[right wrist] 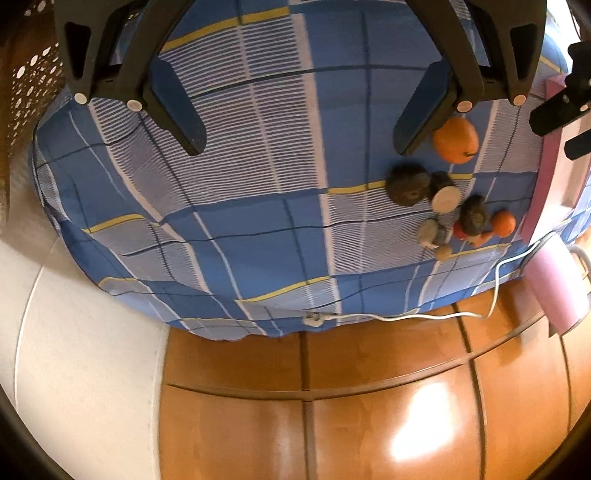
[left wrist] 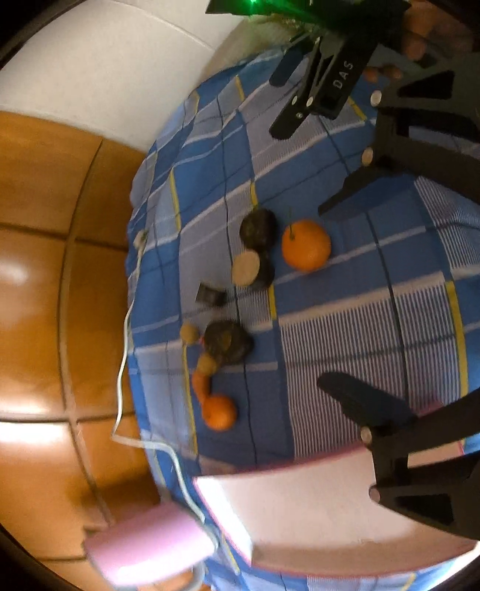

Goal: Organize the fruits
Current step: 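Reach the left gripper to the orange and grasp it, then carry the orange with the left gripper into the tray and release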

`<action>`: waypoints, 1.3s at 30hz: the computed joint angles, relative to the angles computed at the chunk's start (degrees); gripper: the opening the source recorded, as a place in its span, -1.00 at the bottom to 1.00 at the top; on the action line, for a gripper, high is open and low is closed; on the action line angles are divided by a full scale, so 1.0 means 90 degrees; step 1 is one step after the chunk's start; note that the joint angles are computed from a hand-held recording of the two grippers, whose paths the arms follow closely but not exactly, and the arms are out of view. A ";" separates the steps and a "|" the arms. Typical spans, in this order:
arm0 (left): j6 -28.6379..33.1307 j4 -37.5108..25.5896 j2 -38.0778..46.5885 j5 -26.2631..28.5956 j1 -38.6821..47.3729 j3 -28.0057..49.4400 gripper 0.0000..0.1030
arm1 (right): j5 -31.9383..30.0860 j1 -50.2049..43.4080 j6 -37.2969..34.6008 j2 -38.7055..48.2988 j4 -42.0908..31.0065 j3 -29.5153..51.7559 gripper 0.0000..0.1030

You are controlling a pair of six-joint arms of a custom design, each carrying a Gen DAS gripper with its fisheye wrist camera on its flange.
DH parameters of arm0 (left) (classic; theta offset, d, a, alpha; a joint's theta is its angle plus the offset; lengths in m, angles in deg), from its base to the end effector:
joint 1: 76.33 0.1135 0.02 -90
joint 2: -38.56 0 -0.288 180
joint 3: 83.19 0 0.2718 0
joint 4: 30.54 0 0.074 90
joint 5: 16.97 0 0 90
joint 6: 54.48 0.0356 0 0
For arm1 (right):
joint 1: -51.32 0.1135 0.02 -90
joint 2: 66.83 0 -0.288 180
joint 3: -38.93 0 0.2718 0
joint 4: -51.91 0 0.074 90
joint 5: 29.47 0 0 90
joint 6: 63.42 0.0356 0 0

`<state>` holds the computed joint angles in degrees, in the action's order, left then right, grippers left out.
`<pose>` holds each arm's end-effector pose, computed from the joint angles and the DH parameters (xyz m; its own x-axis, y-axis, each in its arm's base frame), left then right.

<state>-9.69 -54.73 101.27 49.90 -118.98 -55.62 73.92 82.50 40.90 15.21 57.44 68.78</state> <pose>0.1306 -0.1013 0.1212 -0.7833 -0.1658 -0.5992 -0.1138 0.9857 -0.1240 0.1936 0.1075 0.1050 -0.6938 -0.1386 -0.7067 -0.2024 0.9793 0.0066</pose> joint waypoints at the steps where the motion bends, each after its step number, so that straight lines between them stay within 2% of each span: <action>1: 0.0125 0.0203 0.0148 0.0206 0.0144 0.0023 0.51 | -0.0026 -0.0085 -0.0021 0.0004 0.0011 -0.0003 0.99; 3: 0.0253 0.0495 0.0408 0.0494 0.0368 0.0069 0.48 | -0.0093 -0.0234 -0.0056 -0.0002 0.0023 -0.0009 0.99; 6: 0.0424 0.1001 0.0701 0.1303 0.0847 0.0074 0.29 | -0.0183 -0.0428 -0.0083 0.0030 0.0028 -0.0004 0.99; 8: 0.0493 0.1289 0.0968 0.1587 0.0949 0.0126 0.29 | -0.0214 -0.0497 -0.0099 0.0050 0.0034 -0.0012 0.99; 12: 0.0570 0.1521 0.1448 0.1617 0.0797 0.0356 0.28 | -0.0321 -0.0626 -0.0116 0.0160 0.0102 -0.0024 0.99; 14: 0.0641 0.1683 0.1948 0.1476 0.0733 0.0543 0.22 | -0.0361 -0.0676 -0.0132 0.0221 0.0143 -0.0031 0.99; 16: 0.0736 0.1891 0.2419 0.1609 0.0864 0.0658 0.04 | -0.0409 -0.0723 -0.0125 0.0292 0.0164 -0.0034 0.99; 17: 0.0780 0.1985 0.2607 0.1640 0.0932 0.0684 0.02 | -0.0443 -0.0751 -0.0121 0.0320 0.0171 -0.0029 0.99; 18: 0.0820 0.2126 0.2807 0.1657 0.0978 0.0688 -0.19 | -0.0460 -0.0769 -0.0122 0.0336 0.0174 -0.0031 0.99; 19: 0.0846 0.2330 0.2970 0.1784 0.1057 0.0627 -0.21 | -0.0455 -0.0776 -0.0135 0.0355 0.0186 -0.0037 0.99; 20: 0.0827 0.2638 0.2932 0.1868 0.1116 0.0443 -0.22 | -0.0447 -0.0787 -0.0148 0.0379 0.0195 -0.0039 0.99; 24: 0.0734 0.2778 0.2405 0.1940 0.1181 0.0007 -0.23 | -0.0506 -0.0872 -0.0147 0.0495 0.0186 -0.0017 0.97; 28: 0.0564 0.2234 0.1158 0.1854 0.1220 -0.0429 -0.23 | -0.0593 -0.0809 -0.0165 0.0554 0.0163 0.0022 0.88; 31: 0.0541 0.1388 -0.0172 0.1724 0.1391 -0.0679 -0.23 | -0.0683 -0.0642 -0.0200 0.0643 0.0168 0.0051 0.77; 33: 0.0640 0.0549 -0.1258 0.1755 0.1732 -0.0770 -0.23 | -0.0768 -0.0512 -0.0209 0.0698 0.0103 0.0105 0.67; 36: 0.1170 -0.0809 -0.2910 0.2054 0.2790 -0.0816 -0.23 | -0.0794 -0.0291 -0.0269 0.0691 0.0006 0.0170 0.52; 39: 0.2187 -0.1594 -0.3731 0.2700 0.4586 -0.0791 -0.23 | -0.0844 -0.0080 -0.0330 0.0642 -0.0140 0.0292 0.44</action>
